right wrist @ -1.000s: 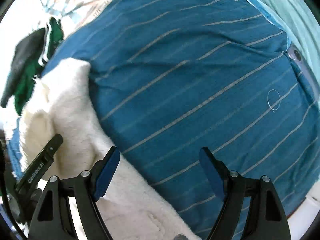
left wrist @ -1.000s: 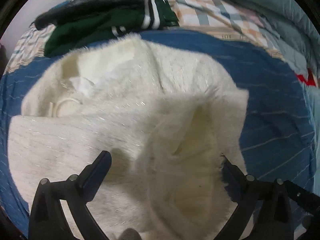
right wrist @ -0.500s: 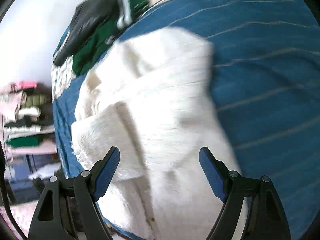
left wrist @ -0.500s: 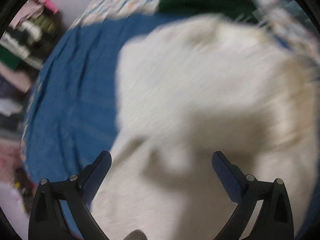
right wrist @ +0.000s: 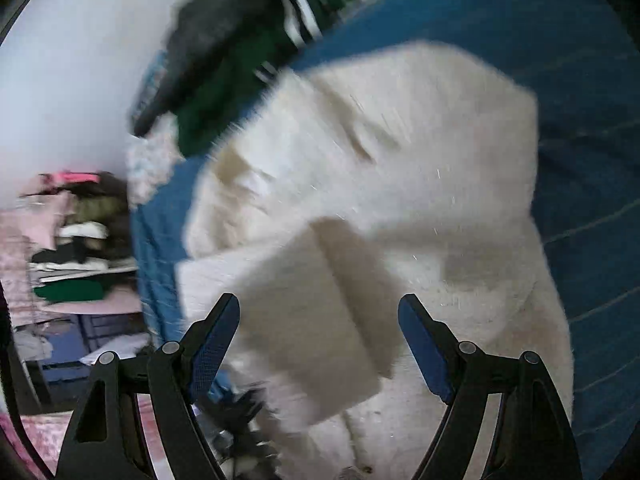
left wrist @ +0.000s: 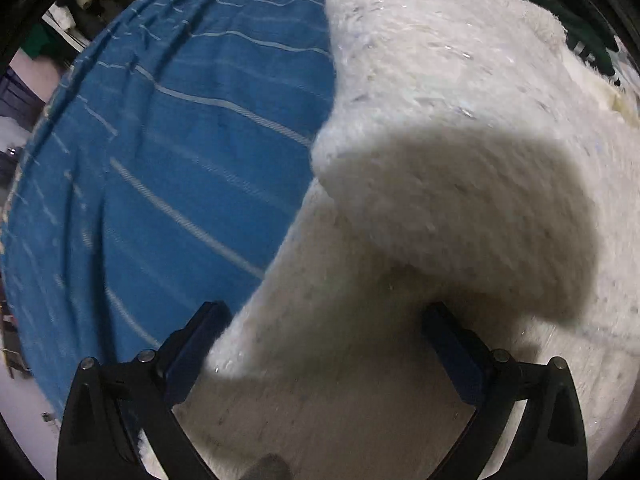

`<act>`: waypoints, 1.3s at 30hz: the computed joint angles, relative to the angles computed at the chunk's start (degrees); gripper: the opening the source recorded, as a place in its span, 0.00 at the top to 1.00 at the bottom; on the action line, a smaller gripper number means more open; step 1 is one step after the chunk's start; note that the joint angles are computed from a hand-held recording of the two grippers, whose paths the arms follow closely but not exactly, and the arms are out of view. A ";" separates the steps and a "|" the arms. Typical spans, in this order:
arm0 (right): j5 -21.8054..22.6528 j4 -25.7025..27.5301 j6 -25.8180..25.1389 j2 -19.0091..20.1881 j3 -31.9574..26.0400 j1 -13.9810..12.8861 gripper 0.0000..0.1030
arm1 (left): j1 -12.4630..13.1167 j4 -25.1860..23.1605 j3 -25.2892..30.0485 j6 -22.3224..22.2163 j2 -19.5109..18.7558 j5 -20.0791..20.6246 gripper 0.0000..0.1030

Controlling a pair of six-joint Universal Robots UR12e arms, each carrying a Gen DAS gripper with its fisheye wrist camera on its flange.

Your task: Fold large clothes

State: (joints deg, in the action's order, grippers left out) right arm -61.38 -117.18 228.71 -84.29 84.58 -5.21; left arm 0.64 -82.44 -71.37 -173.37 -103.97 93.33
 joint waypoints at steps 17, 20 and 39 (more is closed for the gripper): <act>-11.45 11.95 -6.07 1.42 -3.24 0.80 0.16 | -1.13 -4.84 3.86 -3.81 -1.72 -1.84 0.00; -6.52 10.32 -3.16 -0.36 0.00 -1.30 0.16 | -2.10 -5.67 4.57 -4.43 -1.39 1.44 0.00; -16.66 10.34 -5.81 -3.49 1.56 -3.86 0.87 | -5.97 1.27 16.59 -2.94 -6.45 8.39 0.00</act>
State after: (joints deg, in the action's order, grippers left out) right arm -78.04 -106.84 222.90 -87.77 86.15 -9.07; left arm -5.33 -81.17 -54.78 -176.31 -110.43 101.72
